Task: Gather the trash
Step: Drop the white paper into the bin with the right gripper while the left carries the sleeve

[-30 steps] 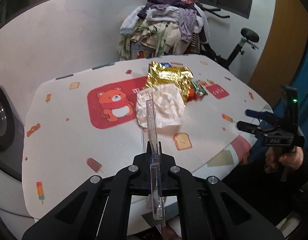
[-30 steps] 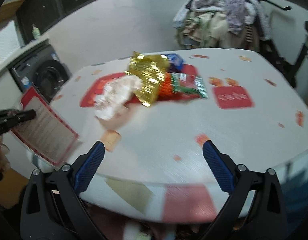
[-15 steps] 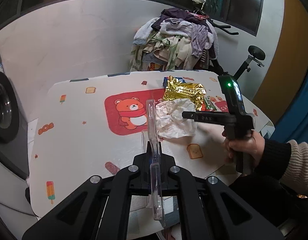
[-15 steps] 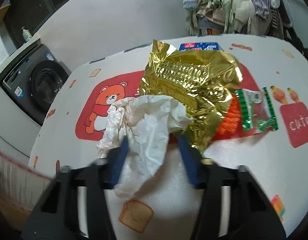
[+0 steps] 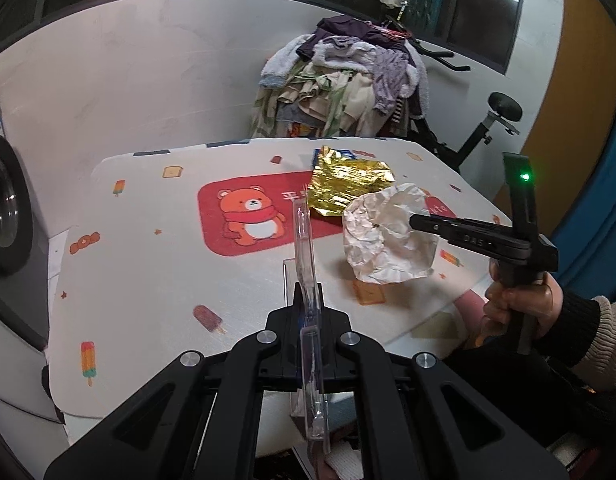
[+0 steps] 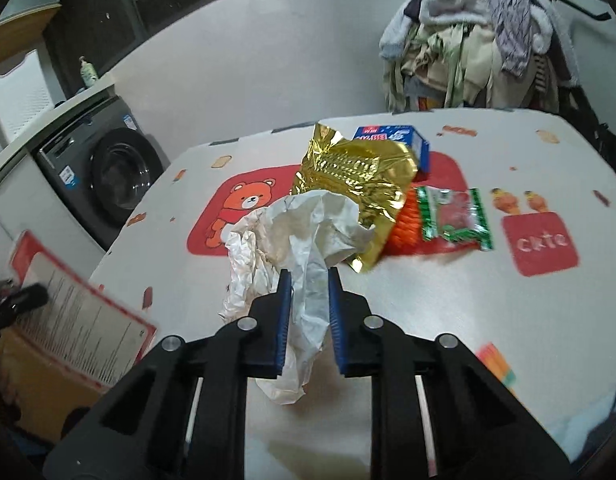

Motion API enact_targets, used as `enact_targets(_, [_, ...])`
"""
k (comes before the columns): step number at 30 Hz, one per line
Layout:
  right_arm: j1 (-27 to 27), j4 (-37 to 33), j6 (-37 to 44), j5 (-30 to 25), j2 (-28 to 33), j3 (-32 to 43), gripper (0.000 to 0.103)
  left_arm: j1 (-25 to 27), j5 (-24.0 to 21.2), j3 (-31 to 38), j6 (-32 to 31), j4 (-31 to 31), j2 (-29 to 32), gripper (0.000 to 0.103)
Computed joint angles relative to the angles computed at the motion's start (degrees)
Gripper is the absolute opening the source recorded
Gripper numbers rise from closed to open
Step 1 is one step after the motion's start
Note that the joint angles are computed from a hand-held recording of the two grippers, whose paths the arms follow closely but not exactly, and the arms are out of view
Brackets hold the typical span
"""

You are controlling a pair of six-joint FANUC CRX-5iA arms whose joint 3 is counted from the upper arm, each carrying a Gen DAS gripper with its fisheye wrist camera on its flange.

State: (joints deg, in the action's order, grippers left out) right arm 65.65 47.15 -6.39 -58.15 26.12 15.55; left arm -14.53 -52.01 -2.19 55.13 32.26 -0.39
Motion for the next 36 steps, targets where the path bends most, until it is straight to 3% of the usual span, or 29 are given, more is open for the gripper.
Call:
enact_targets(6, [4.6, 4.5, -7.0, -0.8, -5.1, -7.4, 0.021, -2.1, -0.7, -2.8, -0.1, -0.7, -3.6, 0.004])
enact_targets(16, [13.2, 4.1, -10.8, -5.7, -7.7, -10.5, 0.021, -3.4, -2.1, -9.9, -1.0, 0.2, -10.4, 0.004])
enact_targets(24, [16.9, -7.9, -1.0, -7.0, -5.3, -5.8, 0.021, -3.5, -3.9, -13.5, -1.6, -0.3, -13.6, 0.004])
enact_targets(31, [15.8, -17.0, 9.3, -7.3, -0.9, 0.9, 0.022, -2.9, -4.2, -15.2, -1.3, -0.1, -13.9, 0.004])
enact_targets(34, [15.1, -20.1, 12.4, -7.3, 0.6, 3.1, 0.027, -2.8, -4.3, -15.4, -1.3, -0.1, -13.4, 0.004])
enact_targets(36, [14.6, -22.1, 13.7, -6.9, 1.2, 4.0, 0.048, -2.7, -4.1, -15.6, -1.3, -0.2, -13.3, 0.004])
